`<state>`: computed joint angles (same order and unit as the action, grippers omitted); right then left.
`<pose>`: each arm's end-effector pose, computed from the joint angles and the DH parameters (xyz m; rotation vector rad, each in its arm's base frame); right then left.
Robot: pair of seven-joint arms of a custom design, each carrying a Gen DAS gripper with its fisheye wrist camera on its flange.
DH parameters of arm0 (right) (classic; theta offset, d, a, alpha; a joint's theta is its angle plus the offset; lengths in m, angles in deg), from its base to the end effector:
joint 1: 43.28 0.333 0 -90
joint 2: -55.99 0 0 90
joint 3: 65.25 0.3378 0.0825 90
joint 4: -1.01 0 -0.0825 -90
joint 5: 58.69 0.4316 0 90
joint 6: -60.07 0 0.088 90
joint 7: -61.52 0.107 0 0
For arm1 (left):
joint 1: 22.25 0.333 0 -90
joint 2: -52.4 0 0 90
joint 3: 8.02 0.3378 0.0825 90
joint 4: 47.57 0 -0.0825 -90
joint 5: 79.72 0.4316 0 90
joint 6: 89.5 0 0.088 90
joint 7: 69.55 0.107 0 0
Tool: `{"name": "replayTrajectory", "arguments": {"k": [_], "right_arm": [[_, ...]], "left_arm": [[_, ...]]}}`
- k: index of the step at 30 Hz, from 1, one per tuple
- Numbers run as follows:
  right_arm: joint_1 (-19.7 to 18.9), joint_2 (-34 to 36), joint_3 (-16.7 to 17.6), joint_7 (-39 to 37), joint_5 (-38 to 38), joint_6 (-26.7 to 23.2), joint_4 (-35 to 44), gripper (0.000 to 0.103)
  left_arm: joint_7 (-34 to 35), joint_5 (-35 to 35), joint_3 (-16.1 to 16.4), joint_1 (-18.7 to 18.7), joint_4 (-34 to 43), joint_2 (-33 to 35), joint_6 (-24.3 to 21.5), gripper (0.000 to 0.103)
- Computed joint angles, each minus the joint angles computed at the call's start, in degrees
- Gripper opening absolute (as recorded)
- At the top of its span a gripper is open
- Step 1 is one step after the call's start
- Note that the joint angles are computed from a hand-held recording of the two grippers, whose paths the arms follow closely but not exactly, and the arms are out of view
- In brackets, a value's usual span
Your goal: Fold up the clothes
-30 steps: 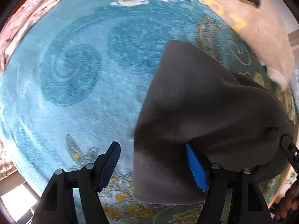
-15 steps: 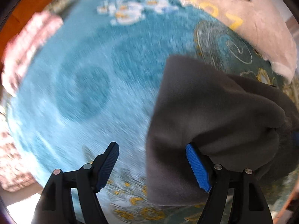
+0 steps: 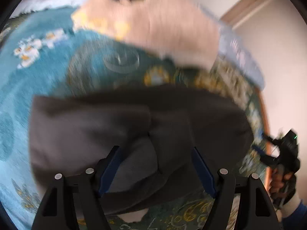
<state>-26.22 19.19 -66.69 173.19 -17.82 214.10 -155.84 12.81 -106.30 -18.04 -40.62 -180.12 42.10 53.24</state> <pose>0.3982 0.0895 0.4614 -1.0578 2.1639 0.2573 0.4837 -0.2611 0.4482 2.0377 -2.1290 0.6829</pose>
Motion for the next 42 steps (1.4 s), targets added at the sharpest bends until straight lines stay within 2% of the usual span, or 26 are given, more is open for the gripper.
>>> {"name": "replayTrajectory", "arguments": {"k": [3,5,10,13,15,17,19,21,23,25,28,30,35,39,42], "right_arm": [[4.9,1.7,-3.4,-3.4,7.8,3.8,-1.3,0.064],[7.3,4.9,-5.0,-6.4,12.3,4.9,-0.3,0.064],[7.9,9.8,-4.4,-9.5,20.7,6.8,2.1,0.064],[6.0,10.3,-3.5,-9.6,22.1,6.7,1.6,0.072],[5.8,10.7,-2.8,-9.4,24.3,8.0,1.8,0.074],[3.4,10.8,-0.2,-5.1,19.8,7.7,2.0,0.071],[1.1,10.6,2.2,0.0,13.8,6.9,2.2,0.059],[-1.6,9.8,4.4,5.2,6.1,4.7,2.9,0.049],[-3.9,9.0,6.6,9.0,-2.5,2.2,4.6,0.044],[-5.3,8.9,8.7,10.6,-11.0,-0.2,7.8,0.042],[-2.8,9.9,9.8,6.5,-18.7,-1.4,14.2,0.042],[-0.7,11.8,10.8,3.1,-22.6,-2.1,19.3,0.041],[5.8,21.6,13.6,-5.9,-27.9,-5.1,33.4,0.04],[9.8,30.5,16.2,-8.0,-34.3,-9.3,41.6,0.039],[13.3,35.7,16.7,-8.5,-36.3,-12.7,45.4,0.039]], "left_arm": [[-2.4,6.1,-1.1,0.8,1.2,1.6,-4.9,0.078],[-2.0,5.3,-0.7,0.9,1.2,1.1,-5.6,0.078],[-0.7,-0.8,0.8,1.1,-0.2,-0.7,-5.2,0.078],[0.2,-5.5,1.6,1.0,-0.9,-1.8,-3.8,0.078],[0.6,-7.5,2.1,1.1,-1.2,-2.5,-2.1,0.078],[-0.1,-9.5,2.7,1.3,-2.0,-4.0,1.0,0.078],[-1.7,-10.1,3.1,1.7,-2.7,-5.4,4.1,0.078],[-8.9,-0.4,1.3,4.6,-3.3,-7.4,4.6,0.078],[-17.5,12.0,-1.2,8.2,-3.2,-8.4,2.8,0.078],[-23.5,16.8,-1.3,9.6,-3.8,-9.2,1.5,0.078],[-28.4,15.0,2.1,8.8,-7.4,-12.6,1.8,0.078],[-30.1,11.0,5.0,7.4,-10.3,-14.9,3.5,0.078],[-32.1,5.8,9.0,5.7,-16.2,-20.9,7.0,0.078],[-33.3,6.9,9.9,6.4,-18.8,-24.4,6.6,0.078],[-34.5,8.3,10.1,7.3,-20.4,-26.3,6.1,0.078]]}}
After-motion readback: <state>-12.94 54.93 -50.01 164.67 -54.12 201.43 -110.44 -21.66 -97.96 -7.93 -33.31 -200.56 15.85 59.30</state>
